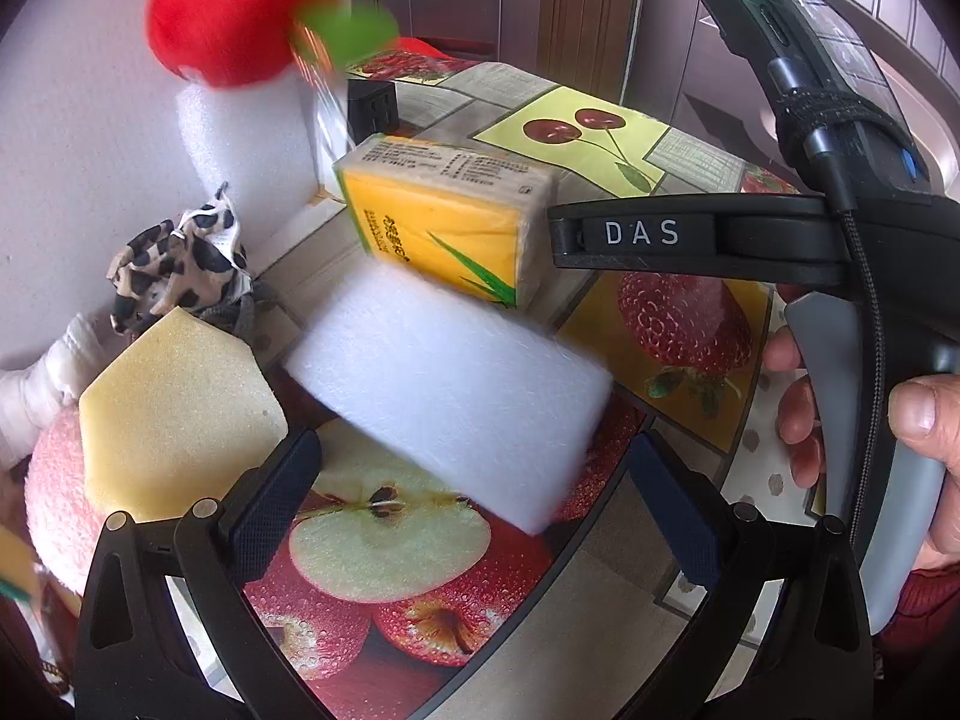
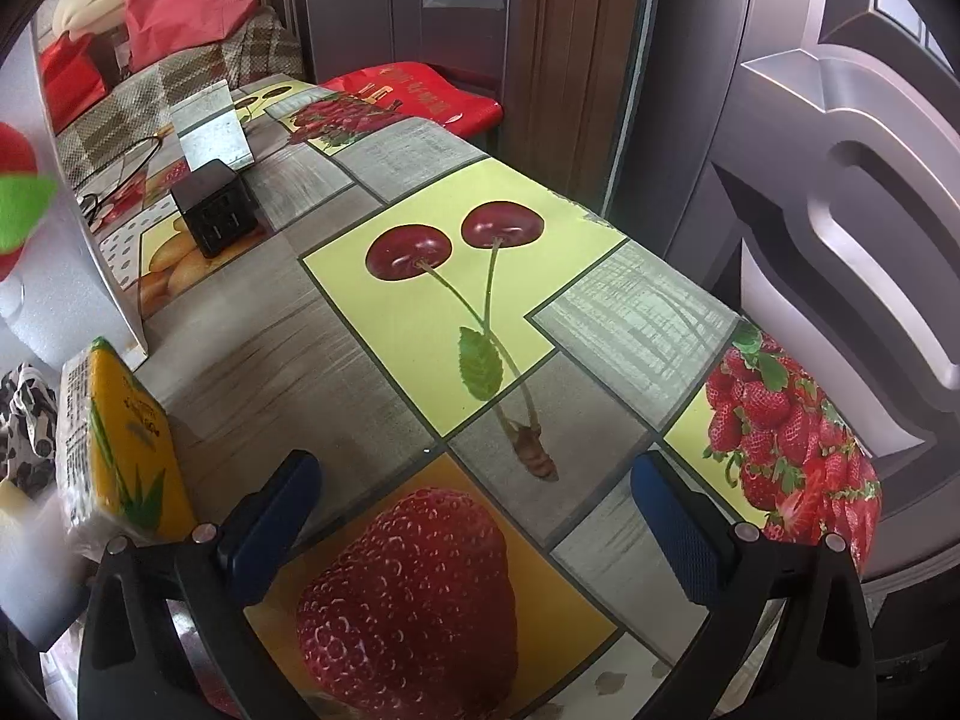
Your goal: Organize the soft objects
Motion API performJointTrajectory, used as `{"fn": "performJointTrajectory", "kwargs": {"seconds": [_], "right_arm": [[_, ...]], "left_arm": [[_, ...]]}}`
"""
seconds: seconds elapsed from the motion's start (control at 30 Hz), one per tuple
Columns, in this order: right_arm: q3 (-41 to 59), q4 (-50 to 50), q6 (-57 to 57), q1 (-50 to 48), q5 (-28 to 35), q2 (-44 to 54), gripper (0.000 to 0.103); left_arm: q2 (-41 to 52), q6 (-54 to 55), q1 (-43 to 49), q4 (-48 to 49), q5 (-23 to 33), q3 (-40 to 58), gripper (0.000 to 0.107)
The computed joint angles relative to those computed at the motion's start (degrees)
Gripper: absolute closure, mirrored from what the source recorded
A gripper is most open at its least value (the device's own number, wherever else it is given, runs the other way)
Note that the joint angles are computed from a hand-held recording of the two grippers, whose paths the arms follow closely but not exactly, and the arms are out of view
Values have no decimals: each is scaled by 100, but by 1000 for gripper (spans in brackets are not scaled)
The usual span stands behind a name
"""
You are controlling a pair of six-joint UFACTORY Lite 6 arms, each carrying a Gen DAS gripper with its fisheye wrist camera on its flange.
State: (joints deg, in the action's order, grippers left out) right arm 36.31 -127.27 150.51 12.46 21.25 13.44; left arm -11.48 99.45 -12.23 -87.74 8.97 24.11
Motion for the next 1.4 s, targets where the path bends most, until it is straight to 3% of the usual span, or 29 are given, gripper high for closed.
{"fn": "performJointTrajectory", "kwargs": {"seconds": [1.4], "right_arm": [[24, 65, 29, 114, 51, 52, 0]], "left_arm": [[-25, -253, -36, 221, -21, 9, 5]]}}
